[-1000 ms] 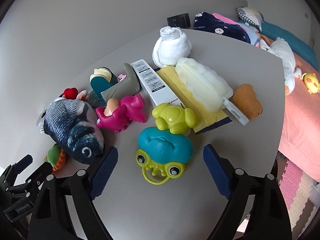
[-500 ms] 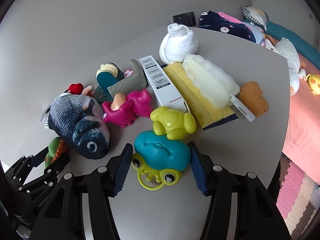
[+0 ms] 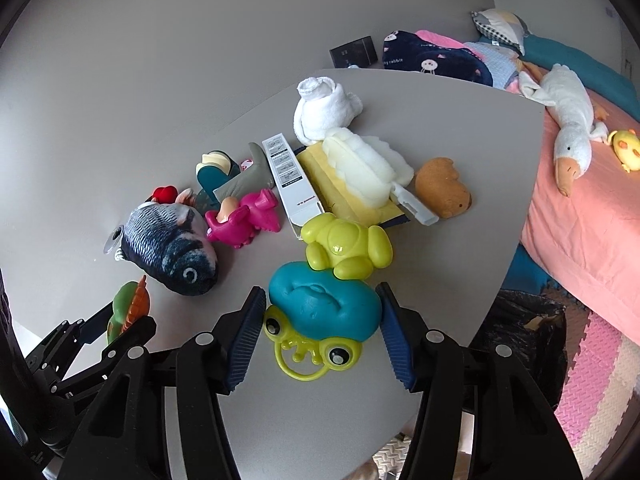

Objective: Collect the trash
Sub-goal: 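Carry the frog and seahorse with both grippers over the black bin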

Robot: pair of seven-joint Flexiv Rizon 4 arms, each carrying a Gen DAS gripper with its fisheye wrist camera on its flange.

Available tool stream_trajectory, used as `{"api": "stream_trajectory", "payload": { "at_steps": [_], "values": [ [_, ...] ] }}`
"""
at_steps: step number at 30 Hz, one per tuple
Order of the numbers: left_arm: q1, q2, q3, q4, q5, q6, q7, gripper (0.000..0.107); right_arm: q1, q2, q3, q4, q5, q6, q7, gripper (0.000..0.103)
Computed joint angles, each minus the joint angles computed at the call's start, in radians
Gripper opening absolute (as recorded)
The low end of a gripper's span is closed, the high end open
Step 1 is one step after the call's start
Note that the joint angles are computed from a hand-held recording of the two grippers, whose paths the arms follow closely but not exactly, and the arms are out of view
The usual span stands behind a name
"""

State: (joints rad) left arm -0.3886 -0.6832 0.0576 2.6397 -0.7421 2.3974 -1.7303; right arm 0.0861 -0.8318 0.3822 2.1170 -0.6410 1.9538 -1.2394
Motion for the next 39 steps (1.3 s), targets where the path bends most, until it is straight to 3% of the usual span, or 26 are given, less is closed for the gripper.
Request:
{"api": "stream_trajectory", "payload": {
  "at_steps": [11, 19, 26, 34, 39],
  "values": [
    [-0.065, 0.005, -0.024, -0.146, -0.041, -0.106, 0.105, 0.055, -0.103, 0.023, -0.028, 0.006, -0.031, 0.025, 0.007, 0.058],
    [-0.09, -0.014, -0.028, -0.289, -0.031, -0.219, 0.188, 0.055, -0.122, 0.031, -0.093, -0.014, 0.013, 0.046, 0.012, 0.058],
    [-0.149, -0.062, 0.012, -0.458, -0.019, -0.346, 0.282, 0.055, -0.166, 0.012, -0.122, -0.067, 0.047, 0.025, 0.032, 0.058],
    [-0.199, -0.141, 0.072, -0.653, 0.064, -0.502, 0.295, 0.055, -0.216, -0.021, -0.145, -0.142, 0.094, -0.017, 0.039, 0.058],
    [-0.188, -0.19, 0.073, -0.762, 0.153, -0.577, 0.28, 0.055, -0.237, -0.047, -0.159, -0.197, 0.13, -0.063, 0.035, 0.058]
  ]
}}
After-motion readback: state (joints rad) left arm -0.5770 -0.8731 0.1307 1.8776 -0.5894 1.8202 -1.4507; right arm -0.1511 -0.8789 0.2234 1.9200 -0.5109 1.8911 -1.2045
